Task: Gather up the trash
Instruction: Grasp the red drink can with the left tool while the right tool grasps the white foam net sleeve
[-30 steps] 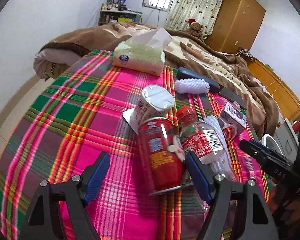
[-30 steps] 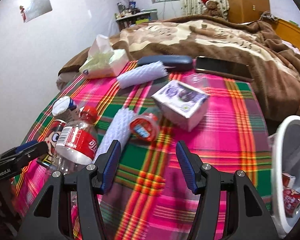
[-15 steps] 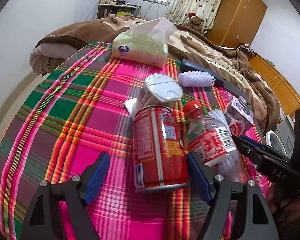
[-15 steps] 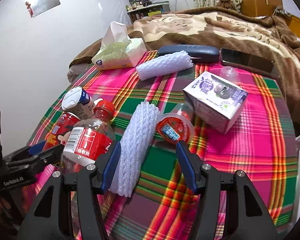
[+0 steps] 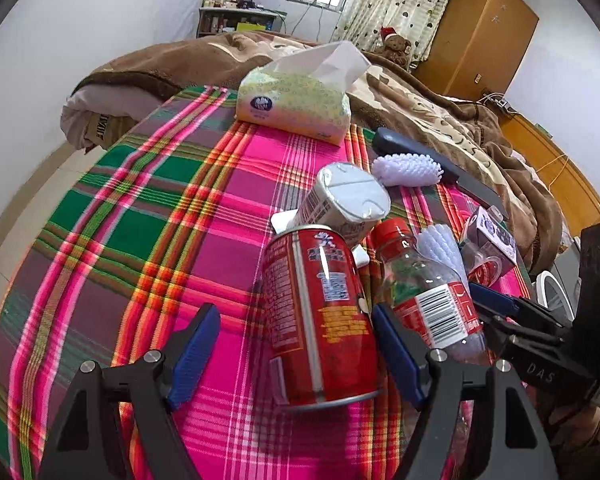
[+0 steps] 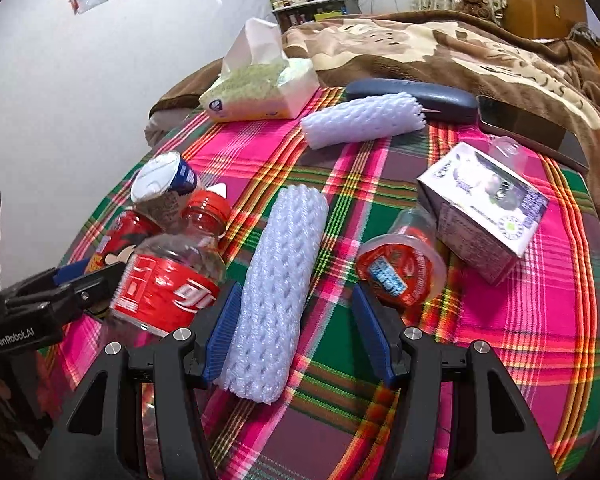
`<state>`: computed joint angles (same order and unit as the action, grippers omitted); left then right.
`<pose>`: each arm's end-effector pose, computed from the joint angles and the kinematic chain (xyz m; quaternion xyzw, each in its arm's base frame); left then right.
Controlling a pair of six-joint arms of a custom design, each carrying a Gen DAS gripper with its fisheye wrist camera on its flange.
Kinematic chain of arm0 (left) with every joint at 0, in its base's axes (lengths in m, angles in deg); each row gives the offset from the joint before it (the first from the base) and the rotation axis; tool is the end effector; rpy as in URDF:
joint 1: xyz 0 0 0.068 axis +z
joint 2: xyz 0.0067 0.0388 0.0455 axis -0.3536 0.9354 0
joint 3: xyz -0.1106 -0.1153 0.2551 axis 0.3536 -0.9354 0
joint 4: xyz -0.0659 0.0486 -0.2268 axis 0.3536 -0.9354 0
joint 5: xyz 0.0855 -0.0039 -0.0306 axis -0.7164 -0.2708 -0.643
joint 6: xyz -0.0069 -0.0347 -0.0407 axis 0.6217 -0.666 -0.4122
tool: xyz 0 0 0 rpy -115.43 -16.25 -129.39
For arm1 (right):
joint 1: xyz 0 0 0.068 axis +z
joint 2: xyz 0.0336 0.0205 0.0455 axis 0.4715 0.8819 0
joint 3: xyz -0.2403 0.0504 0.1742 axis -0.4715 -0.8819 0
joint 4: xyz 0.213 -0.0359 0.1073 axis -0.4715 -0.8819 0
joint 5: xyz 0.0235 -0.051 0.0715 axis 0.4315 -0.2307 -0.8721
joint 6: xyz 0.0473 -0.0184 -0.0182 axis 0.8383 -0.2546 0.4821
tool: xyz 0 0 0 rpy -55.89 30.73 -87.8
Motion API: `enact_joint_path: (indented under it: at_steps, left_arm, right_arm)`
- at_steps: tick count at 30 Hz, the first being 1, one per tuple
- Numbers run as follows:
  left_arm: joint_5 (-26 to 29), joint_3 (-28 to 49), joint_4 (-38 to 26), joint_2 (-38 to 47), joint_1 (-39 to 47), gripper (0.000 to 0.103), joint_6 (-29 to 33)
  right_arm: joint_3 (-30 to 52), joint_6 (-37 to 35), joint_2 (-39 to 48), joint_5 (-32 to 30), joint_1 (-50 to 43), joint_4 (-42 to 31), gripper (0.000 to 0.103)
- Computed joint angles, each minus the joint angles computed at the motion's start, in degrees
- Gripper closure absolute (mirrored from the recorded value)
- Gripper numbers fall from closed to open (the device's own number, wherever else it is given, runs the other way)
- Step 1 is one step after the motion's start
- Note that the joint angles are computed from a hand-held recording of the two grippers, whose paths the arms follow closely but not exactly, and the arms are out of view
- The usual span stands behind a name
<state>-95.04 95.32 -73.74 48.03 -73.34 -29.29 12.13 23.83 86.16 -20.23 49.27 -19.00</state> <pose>0.1834 -0.2043 0.1055 -0.3530 0.8721 -0.0095 0.3389 0.3516 0.1550 0.0990 -0.4229 0.8421 0.2450 0.2278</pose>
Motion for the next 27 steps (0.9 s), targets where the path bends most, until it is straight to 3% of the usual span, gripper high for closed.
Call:
enact_joint_path:
  at_steps: [2, 3, 10, 15, 27]
  left_arm:
    - [0.24, 0.3, 0.22, 0.56, 0.32, 0.026, 0.5]
    - [0.36, 0.1, 1.02, 0.7, 0.4, 0.026, 0.91]
    - [0.7, -0.79, 3.88, 1.41, 1.27, 0.027, 2.25]
    - [0.7, -0.24, 3.73, 1.83, 1.59, 0.048, 2.95]
    - [-0.76, 3.13, -3.35, 2.19, -1.36, 0.049, -0.64]
  right_arm:
    - [-0.71, 0.42, 0.03, 2.28, 0.83, 1.62, 0.068]
    - [-1.37, 0.62, -0.22, 3.46, 1.03, 2.92, 0.069]
    - [-0.96, 0.09, -0.32, 2.57, 0.33, 2.02, 0.07]
    - [-1.3, 0.67, -0.35, 2.29, 0.24, 2.44, 0.072]
    - [-4.15, -0.73, -2.04, 1.56, -0.58, 4.31, 0.074]
